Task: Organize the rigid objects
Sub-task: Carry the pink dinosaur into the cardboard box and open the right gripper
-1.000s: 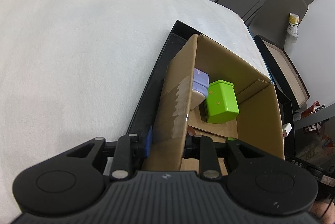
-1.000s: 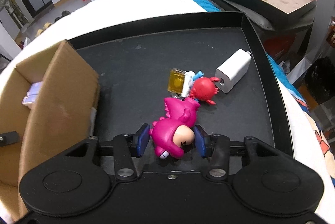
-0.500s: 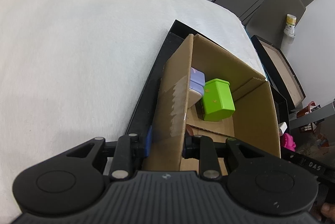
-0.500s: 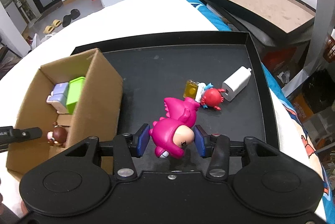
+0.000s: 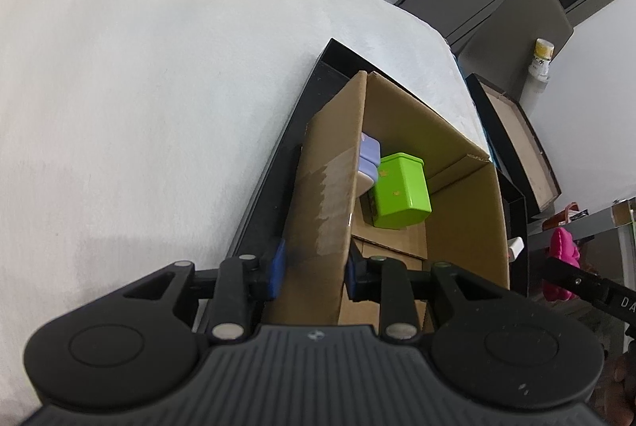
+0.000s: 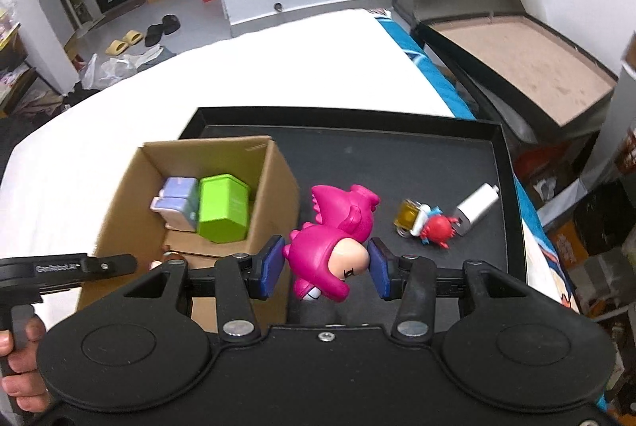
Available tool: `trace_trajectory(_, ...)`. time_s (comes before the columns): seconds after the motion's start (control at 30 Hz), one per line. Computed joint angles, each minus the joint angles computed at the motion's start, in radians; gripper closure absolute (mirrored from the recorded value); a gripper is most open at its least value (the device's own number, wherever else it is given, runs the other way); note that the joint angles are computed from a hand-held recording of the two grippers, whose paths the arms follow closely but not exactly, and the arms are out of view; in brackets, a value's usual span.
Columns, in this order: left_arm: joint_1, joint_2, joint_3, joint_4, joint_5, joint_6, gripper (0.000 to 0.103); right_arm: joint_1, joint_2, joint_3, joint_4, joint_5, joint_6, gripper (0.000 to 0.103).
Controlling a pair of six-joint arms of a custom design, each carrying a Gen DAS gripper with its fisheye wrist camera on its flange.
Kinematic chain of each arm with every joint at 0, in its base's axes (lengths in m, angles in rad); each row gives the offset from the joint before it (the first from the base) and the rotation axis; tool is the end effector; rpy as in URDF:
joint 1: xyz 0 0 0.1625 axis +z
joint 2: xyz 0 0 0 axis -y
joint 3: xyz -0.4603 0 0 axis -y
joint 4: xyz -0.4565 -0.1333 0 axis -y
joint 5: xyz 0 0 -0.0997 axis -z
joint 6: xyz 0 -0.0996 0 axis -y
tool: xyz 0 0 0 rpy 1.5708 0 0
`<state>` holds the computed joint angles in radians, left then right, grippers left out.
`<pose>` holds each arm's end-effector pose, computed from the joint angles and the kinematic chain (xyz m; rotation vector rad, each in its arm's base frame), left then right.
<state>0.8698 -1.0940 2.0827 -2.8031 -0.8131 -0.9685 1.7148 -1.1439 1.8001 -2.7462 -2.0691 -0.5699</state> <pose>-0.2176 -0.5706 0.1440 -0.4779 2.5901 -0.9923 0.1827 -0.6629 0.2765 0.7165 -2.4057 0.5155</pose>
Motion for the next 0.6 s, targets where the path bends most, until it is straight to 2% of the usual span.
trace_trajectory(0.6,-0.010,-0.008,0.028,-0.070,0.001,0.053,0.078,0.075,0.040,0.000,0.025,-0.043,-0.017,0.058)
